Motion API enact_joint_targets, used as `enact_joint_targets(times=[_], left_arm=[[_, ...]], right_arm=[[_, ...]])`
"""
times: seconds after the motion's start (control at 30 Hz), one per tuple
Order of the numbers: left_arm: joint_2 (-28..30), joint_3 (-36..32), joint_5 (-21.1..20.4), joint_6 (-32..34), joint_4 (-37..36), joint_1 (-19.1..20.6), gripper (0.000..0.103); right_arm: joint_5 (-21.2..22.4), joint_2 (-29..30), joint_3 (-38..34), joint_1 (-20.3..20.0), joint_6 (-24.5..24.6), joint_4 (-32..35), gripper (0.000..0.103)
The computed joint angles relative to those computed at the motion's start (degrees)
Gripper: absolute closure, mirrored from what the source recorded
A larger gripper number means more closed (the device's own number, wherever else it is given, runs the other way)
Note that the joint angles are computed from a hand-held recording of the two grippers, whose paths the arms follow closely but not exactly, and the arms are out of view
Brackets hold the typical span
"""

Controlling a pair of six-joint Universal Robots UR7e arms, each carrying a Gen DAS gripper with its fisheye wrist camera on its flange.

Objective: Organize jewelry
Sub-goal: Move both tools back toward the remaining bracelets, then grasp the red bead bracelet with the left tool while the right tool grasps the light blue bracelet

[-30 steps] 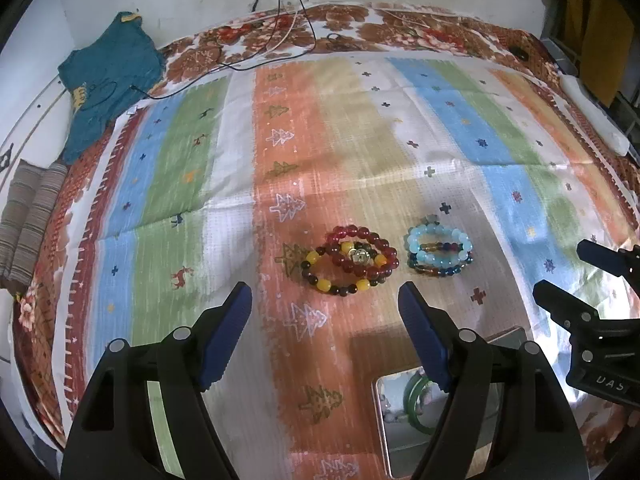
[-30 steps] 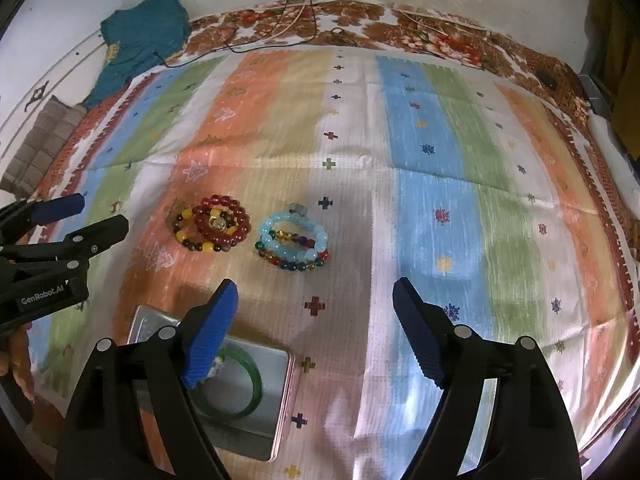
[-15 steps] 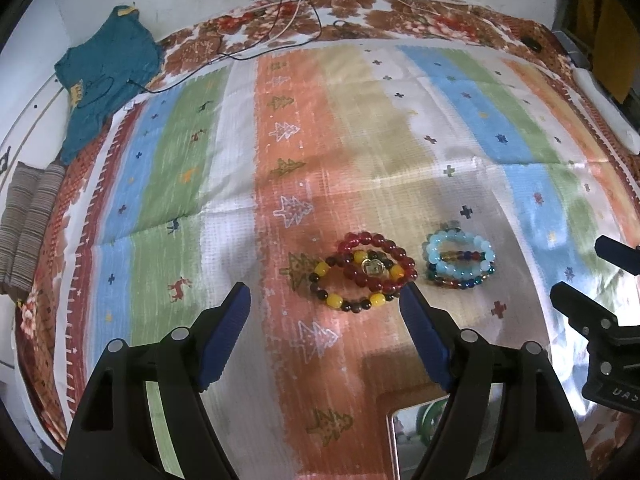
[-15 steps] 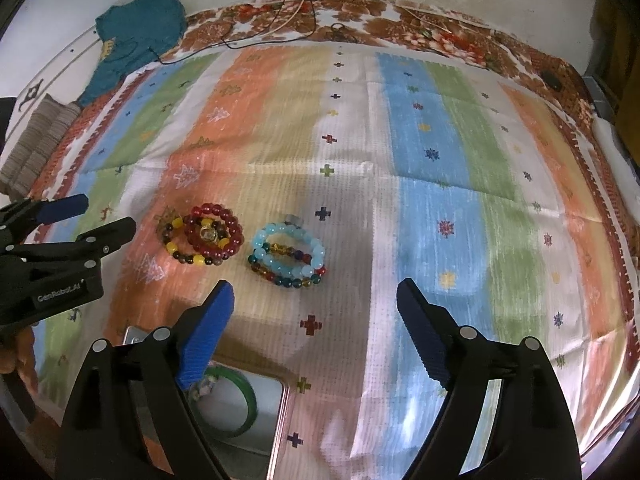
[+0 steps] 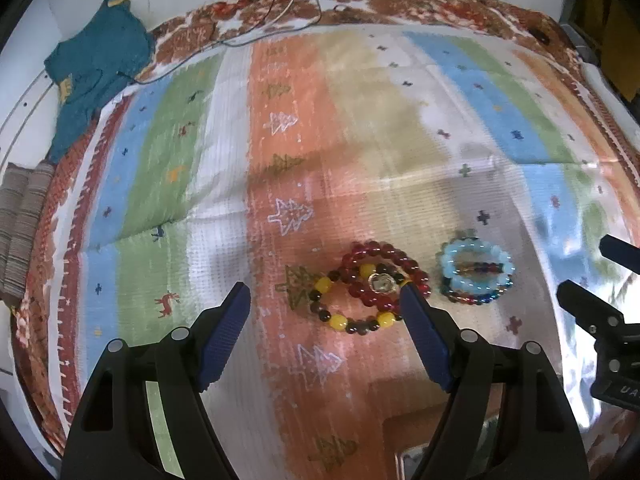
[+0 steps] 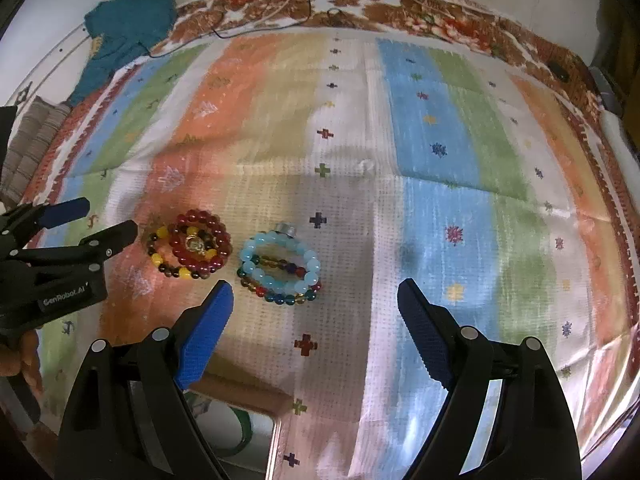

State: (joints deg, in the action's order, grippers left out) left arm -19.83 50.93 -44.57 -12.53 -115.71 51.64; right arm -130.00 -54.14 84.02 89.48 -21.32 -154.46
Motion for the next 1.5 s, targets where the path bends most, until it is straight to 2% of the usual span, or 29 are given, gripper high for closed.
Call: enact_joint_targets(times=[0.5, 0.93, 1.0, 1.07, 1.2, 1.23, 1.33, 1.43, 1.5], left_arm=[[5.60, -9.19, -1.07, 1.56, 5.76, 1.62, 0.029], [11.19, -17.92, -0.55, 3.42, 11.73, 2.83, 0.047], [12.10, -19.31, -0.36, 3.67, 12.80, 2.88, 0.053], [13.02, -20.57, 0.85, 3.40, 14.23, 2.91, 0.061], [14.01, -22.11, 0.53, 3.79, 15.54, 3.12, 0.064], [14.32, -22.52, 0.49, 3.91, 15.82, 3.16, 0.067], [14.58, -22.42, 0.38, 4.54, 15.22, 3.21, 0.075], [15.03, -23.34, -0.92, 5.09, 15.52, 3.33, 0.089], [15.30, -23.50, -0.53, 5.66, 15.54, 3.21, 0.090]], right_arm=[[-3.13, 5.15, -7.26, -1.86, 2.33, 6.94, 0.018], [-4.19, 8.58, -11.70, -2.56, 1.64, 10.13, 0.019], [-4.34, 9.04, -12.35, -2.65, 1.74, 10.88, 0.027], [-4.22, 9.40, -12.99, -2.76, 1.93, 11.99, 0.030], [-5.43, 10.64, -14.33, -2.96, 1.74, 13.20, 0.040], [-5.54, 10.85, -14.61, -3.01, 1.80, 13.55, 0.045], [-5.37, 11.36, -15.32, -3.18, 1.73, 13.94, 0.049], [-4.18, 11.49, -15.69, -3.32, 1.30, 14.41, 0.060], [-3.49, 11.58, -15.74, -3.30, 0.90, 14.70, 0.070]])
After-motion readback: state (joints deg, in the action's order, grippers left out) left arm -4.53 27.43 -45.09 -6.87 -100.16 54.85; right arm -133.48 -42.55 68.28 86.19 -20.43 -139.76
